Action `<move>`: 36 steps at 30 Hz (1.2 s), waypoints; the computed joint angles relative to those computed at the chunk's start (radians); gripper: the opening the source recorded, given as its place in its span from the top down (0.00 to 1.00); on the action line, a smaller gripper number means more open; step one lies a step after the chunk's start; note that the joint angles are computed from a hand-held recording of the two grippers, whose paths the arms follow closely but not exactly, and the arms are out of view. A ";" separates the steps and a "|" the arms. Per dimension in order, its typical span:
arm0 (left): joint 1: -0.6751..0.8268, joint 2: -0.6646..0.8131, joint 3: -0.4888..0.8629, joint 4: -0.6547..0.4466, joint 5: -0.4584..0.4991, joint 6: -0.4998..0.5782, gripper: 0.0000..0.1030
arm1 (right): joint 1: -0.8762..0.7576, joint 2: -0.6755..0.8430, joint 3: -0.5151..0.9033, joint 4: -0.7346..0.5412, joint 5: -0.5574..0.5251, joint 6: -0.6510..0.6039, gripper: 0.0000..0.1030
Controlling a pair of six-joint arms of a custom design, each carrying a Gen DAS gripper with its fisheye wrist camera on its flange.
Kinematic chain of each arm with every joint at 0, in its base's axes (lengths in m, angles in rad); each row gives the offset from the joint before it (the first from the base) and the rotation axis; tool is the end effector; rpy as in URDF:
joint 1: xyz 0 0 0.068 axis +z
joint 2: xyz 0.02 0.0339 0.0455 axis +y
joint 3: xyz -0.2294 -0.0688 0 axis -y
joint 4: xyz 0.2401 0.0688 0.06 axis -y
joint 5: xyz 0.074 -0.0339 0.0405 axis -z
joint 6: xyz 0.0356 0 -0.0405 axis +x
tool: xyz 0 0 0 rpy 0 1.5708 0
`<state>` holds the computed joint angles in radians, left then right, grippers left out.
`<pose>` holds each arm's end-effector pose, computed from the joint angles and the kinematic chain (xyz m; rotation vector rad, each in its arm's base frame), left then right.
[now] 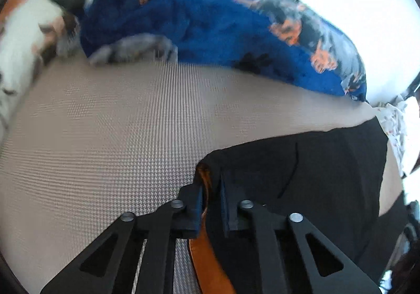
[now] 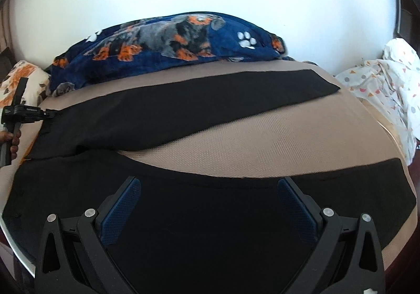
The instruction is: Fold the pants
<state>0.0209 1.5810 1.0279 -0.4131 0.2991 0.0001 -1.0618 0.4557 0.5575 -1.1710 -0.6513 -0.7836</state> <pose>0.3197 -0.0038 0.1789 0.0919 2.5121 -0.3701 0.0656 -0.0733 0.2088 0.1236 2.3392 -0.0009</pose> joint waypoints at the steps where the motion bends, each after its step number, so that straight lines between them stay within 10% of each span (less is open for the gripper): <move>1: -0.022 -0.061 -0.045 0.024 -0.024 -0.016 0.90 | 0.024 0.004 0.009 -0.010 -0.004 0.012 0.00; 13: -0.440 -1.027 -0.429 -0.188 -0.318 -0.237 0.90 | 0.337 0.553 0.302 -0.160 -0.308 0.224 0.00; 23: -1.014 -1.335 -0.516 -0.494 -0.772 -0.668 0.90 | 0.654 0.855 0.369 0.295 -0.331 0.789 0.05; 27: -1.071 -1.341 -0.537 -0.526 -0.792 -0.754 0.90 | 0.698 1.006 0.422 0.398 -0.257 0.879 0.33; 31: -1.060 -1.339 -0.545 -0.541 -0.775 -0.774 0.89 | 0.697 1.125 0.467 0.413 -0.239 0.876 0.87; 36: -1.023 -1.373 -0.525 -0.624 -0.767 -0.797 0.89 | 0.649 0.944 0.364 0.355 -0.243 0.755 0.91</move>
